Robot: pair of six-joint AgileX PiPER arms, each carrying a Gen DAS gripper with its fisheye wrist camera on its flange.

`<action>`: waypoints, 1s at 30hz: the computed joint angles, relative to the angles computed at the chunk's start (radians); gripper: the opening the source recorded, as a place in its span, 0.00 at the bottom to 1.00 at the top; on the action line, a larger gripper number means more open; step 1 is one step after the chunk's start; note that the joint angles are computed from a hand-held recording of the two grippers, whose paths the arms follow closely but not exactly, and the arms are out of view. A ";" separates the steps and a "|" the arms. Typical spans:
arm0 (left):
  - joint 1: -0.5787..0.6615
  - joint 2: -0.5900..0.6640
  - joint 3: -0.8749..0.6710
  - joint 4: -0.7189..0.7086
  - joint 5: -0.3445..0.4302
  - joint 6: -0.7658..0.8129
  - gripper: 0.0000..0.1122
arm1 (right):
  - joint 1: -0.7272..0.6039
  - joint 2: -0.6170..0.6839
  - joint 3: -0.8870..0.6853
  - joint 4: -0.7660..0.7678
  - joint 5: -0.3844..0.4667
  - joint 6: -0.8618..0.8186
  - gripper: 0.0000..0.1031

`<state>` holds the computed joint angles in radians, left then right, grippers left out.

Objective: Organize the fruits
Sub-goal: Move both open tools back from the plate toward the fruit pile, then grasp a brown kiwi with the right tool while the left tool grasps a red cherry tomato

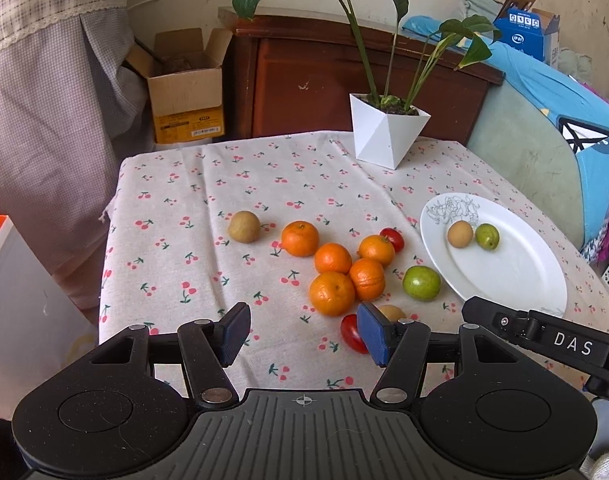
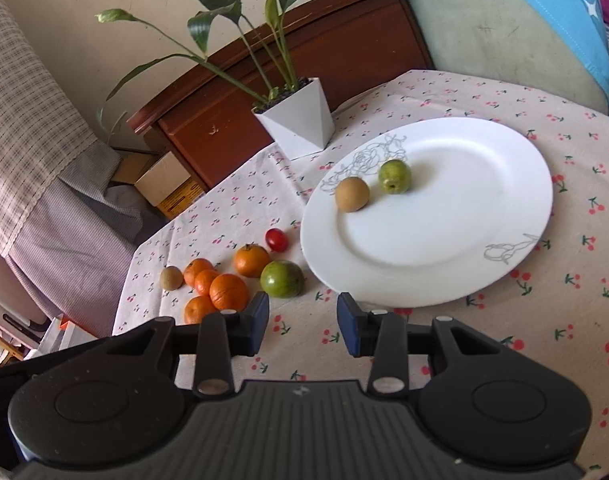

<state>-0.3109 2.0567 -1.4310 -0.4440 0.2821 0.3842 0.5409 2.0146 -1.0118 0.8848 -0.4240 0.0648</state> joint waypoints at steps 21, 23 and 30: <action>0.030 0.035 0.013 0.049 -0.012 -0.011 0.52 | 0.010 0.134 -0.166 -0.142 0.065 0.061 0.36; 0.030 0.040 0.007 0.050 -0.007 -0.014 0.52 | 0.011 0.139 -0.172 -0.135 0.065 0.051 0.31; 0.022 0.040 0.007 0.031 -0.009 0.004 0.52 | 0.017 0.120 -0.151 -0.061 0.045 -0.012 0.27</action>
